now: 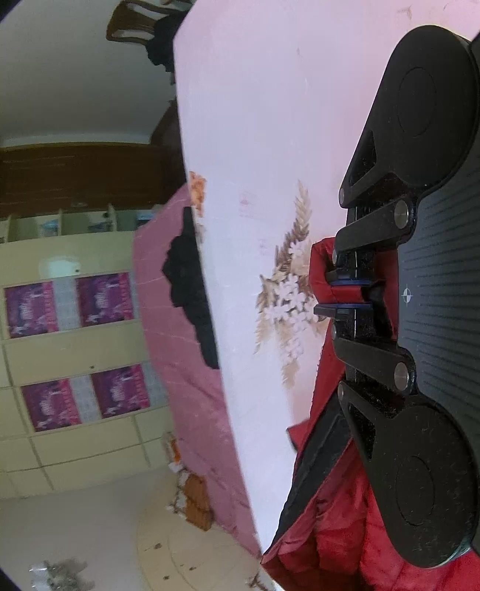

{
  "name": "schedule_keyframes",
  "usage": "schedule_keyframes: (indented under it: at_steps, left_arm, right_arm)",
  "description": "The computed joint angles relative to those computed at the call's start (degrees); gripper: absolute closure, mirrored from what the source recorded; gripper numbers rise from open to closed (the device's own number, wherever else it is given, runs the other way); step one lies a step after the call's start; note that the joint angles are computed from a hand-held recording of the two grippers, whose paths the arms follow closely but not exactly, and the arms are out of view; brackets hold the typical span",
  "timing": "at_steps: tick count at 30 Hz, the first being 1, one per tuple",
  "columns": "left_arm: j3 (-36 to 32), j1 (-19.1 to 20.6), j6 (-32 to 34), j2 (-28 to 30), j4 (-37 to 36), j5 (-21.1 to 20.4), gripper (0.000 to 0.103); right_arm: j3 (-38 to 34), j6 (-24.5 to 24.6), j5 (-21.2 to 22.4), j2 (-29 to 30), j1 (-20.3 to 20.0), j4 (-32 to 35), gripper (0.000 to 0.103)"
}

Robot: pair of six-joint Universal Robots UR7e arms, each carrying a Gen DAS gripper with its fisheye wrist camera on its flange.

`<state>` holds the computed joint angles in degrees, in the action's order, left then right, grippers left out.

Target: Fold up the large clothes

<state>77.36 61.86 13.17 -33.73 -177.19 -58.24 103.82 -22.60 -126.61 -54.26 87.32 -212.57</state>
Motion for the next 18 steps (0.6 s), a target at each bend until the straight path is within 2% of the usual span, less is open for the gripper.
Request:
schedule_keyframes:
  at_steps: [7,12,15,16,17,18]
  left_arm:
    - [-4.5,0.6,-1.8,3.5,4.3,5.2,0.089]
    - [-5.7,0.6,-0.7,4.5,4.6,6.2,0.088]
    - [-5.9,0.9,-3.1,3.7,5.6,3.8,0.082]
    - [-5.9,1.0,-4.5,3.3,5.7,2.5,0.08]
    - [-6.4,1.0,-5.2,3.3,5.7,1.8,0.075]
    - [-6.4,0.9,-5.5,3.2,5.6,1.3,0.064]
  right_arm:
    - [-4.0,4.3,1.1,1.1,-2.2,8.4,0.095]
    - [-4.4,6.7,2.3,1.2,-2.6,8.6,0.094]
    - [-3.6,8.2,3.6,0.7,-2.5,7.7,0.072]
    - [-3.2,8.6,3.8,0.5,-2.4,7.0,0.062]
    - [-3.4,8.7,3.6,0.6,-2.1,6.5,0.048]
    - [-3.5,8.4,3.3,0.8,-1.8,5.4,0.036]
